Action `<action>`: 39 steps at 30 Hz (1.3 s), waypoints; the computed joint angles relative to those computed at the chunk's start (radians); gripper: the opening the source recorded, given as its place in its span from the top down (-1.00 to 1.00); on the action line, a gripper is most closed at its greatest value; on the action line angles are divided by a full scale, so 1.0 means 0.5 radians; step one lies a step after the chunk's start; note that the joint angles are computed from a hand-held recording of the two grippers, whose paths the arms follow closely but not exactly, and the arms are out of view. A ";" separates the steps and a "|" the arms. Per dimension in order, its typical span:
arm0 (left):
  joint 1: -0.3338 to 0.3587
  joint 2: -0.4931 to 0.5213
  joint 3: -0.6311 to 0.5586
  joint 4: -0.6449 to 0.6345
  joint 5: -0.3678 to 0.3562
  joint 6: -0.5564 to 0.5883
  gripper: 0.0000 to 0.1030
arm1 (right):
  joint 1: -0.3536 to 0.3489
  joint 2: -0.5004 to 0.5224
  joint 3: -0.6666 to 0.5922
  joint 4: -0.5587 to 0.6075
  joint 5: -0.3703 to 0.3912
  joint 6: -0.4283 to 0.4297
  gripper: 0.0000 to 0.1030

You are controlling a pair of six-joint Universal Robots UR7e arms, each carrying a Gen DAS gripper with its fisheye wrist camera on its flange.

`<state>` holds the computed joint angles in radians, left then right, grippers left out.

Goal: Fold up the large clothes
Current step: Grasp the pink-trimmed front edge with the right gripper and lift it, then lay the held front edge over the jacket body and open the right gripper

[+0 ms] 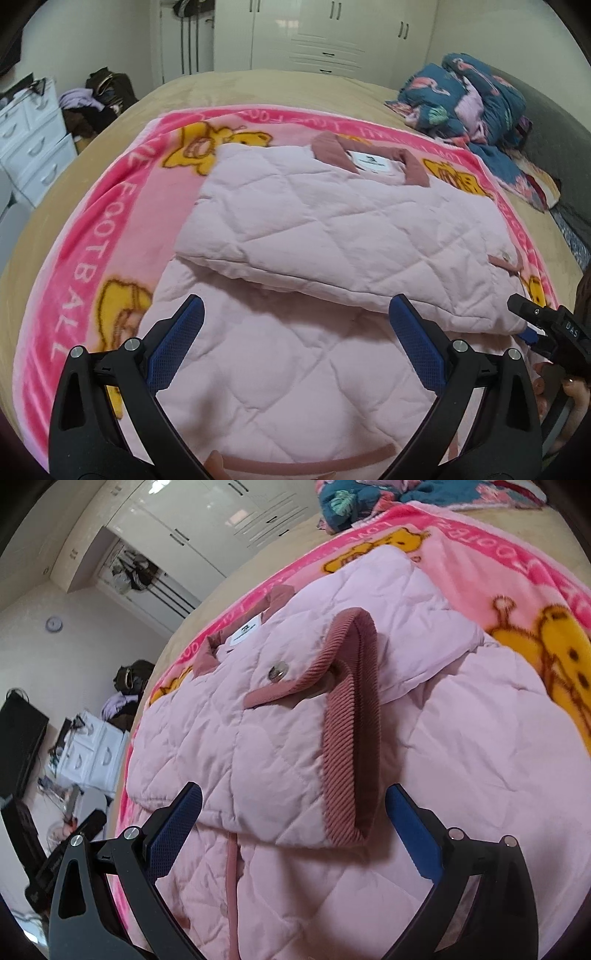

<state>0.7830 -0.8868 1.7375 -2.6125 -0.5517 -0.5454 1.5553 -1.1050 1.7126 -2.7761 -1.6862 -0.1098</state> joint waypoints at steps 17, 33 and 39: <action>0.046 -0.053 0.005 -0.051 -0.013 -0.012 -0.82 | 0.110 0.046 -0.149 -0.163 0.112 -0.490 0.66; 0.102 0.084 -0.351 -0.022 -0.008 0.148 -0.82 | 0.166 0.273 -0.613 -0.071 0.030 -0.848 0.67; 0.135 0.136 -0.427 0.040 -0.022 0.150 -0.82 | 0.109 0.278 -0.553 -0.077 -0.025 -0.783 0.66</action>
